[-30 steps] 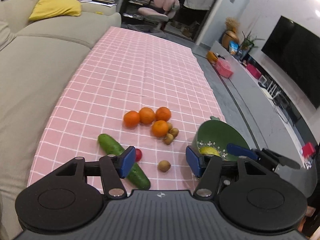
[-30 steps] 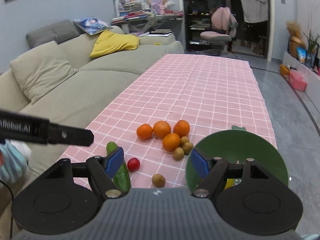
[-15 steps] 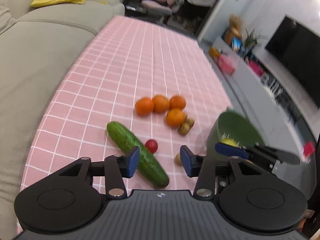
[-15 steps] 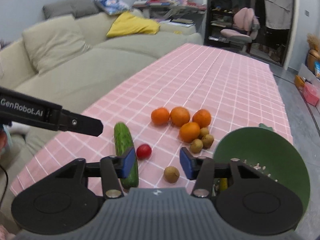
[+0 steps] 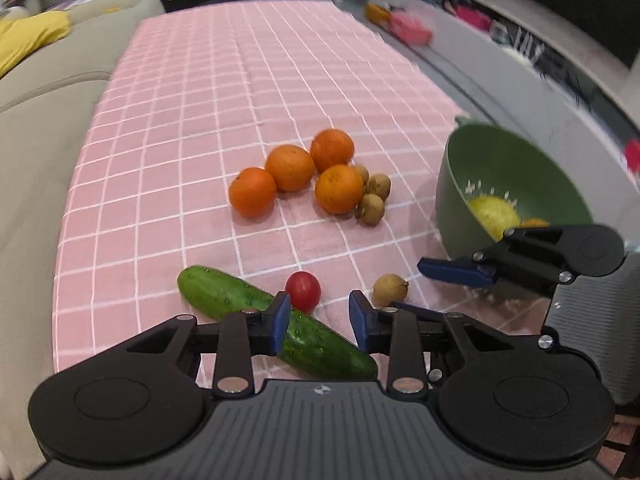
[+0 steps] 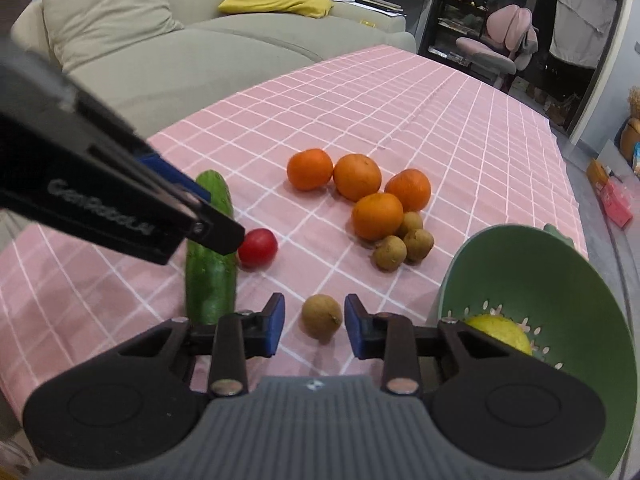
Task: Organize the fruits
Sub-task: 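Grasp the red cherry tomato with the left tool while the right tool grasps a brown kiwi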
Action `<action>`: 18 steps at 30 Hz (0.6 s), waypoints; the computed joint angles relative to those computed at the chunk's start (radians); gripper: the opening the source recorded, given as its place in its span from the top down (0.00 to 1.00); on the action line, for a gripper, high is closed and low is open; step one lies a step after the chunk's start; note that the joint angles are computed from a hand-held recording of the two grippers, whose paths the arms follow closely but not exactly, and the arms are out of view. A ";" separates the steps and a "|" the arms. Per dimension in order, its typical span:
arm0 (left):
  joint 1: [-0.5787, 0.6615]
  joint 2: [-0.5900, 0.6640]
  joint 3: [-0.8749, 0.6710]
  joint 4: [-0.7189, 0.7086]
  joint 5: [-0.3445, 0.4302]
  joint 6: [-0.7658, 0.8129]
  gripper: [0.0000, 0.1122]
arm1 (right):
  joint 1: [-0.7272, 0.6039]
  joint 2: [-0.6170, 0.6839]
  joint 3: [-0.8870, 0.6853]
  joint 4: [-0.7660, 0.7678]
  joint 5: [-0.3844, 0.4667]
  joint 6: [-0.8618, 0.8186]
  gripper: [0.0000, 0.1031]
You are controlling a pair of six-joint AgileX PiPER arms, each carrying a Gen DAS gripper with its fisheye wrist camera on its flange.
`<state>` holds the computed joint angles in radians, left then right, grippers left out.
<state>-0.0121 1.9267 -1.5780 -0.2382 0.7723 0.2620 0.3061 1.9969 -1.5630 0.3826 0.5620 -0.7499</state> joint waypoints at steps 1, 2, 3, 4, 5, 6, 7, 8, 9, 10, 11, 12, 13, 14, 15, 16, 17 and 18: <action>-0.010 0.018 -0.028 0.032 0.017 -0.007 0.66 | 0.004 0.003 -0.001 -0.009 -0.006 -0.003 0.71; -0.021 0.037 -0.055 0.064 0.031 -0.011 0.66 | 0.008 0.007 -0.003 -0.021 -0.015 -0.003 0.71; -0.035 0.051 -0.077 0.104 0.044 -0.013 0.66 | 0.014 0.010 -0.003 -0.041 -0.023 0.002 0.72; -0.049 0.067 -0.100 0.139 0.059 -0.009 0.66 | 0.021 0.012 -0.001 -0.061 -0.034 0.004 0.72; -0.057 0.084 -0.122 0.156 0.075 0.001 0.67 | 0.026 0.015 0.001 -0.077 -0.044 0.003 0.72; -0.064 0.096 -0.136 0.169 0.085 0.009 0.67 | 0.031 0.017 0.002 -0.088 -0.051 -0.005 0.72; -0.069 0.106 -0.146 0.181 0.089 0.012 0.67 | 0.033 0.019 0.004 -0.085 -0.054 -0.025 0.72; -0.071 0.120 -0.161 0.185 0.097 0.012 0.67 | 0.034 0.023 -0.001 -0.080 -0.048 -0.042 0.73; -0.070 0.130 -0.172 0.184 0.104 0.012 0.67 | 0.039 0.027 -0.004 -0.083 -0.046 -0.055 0.75; -0.071 0.141 -0.184 0.185 0.112 0.015 0.67 | 0.040 0.029 -0.005 -0.087 -0.045 -0.068 0.75; -0.073 0.154 -0.200 0.188 0.119 0.020 0.67 | 0.045 0.030 -0.004 -0.108 -0.051 -0.064 0.75; -0.076 0.161 -0.206 0.198 0.122 0.025 0.67 | 0.049 0.034 -0.006 -0.132 -0.053 -0.052 0.75; -0.080 0.169 -0.217 0.210 0.127 0.023 0.67 | 0.049 0.038 -0.011 -0.140 -0.051 -0.045 0.76; -0.083 0.179 -0.229 0.219 0.134 0.020 0.67 | 0.046 0.044 -0.020 -0.148 -0.043 -0.035 0.78; -0.087 0.189 -0.243 0.228 0.142 0.017 0.67 | 0.045 0.050 -0.030 -0.153 -0.032 -0.029 0.81; -0.090 0.197 -0.251 0.238 0.145 0.013 0.67 | 0.044 0.054 -0.038 -0.156 -0.021 -0.025 0.83; -0.091 0.206 -0.260 0.243 0.151 0.011 0.67 | 0.044 0.056 -0.037 -0.152 -0.023 -0.032 0.83; -0.092 0.212 -0.268 0.244 0.157 0.011 0.67 | 0.044 0.054 -0.030 -0.151 -0.034 -0.044 0.83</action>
<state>-0.1037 2.1390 -1.8462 0.0055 0.9290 0.2726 0.3504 2.0509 -1.5928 0.2319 0.5284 -0.7935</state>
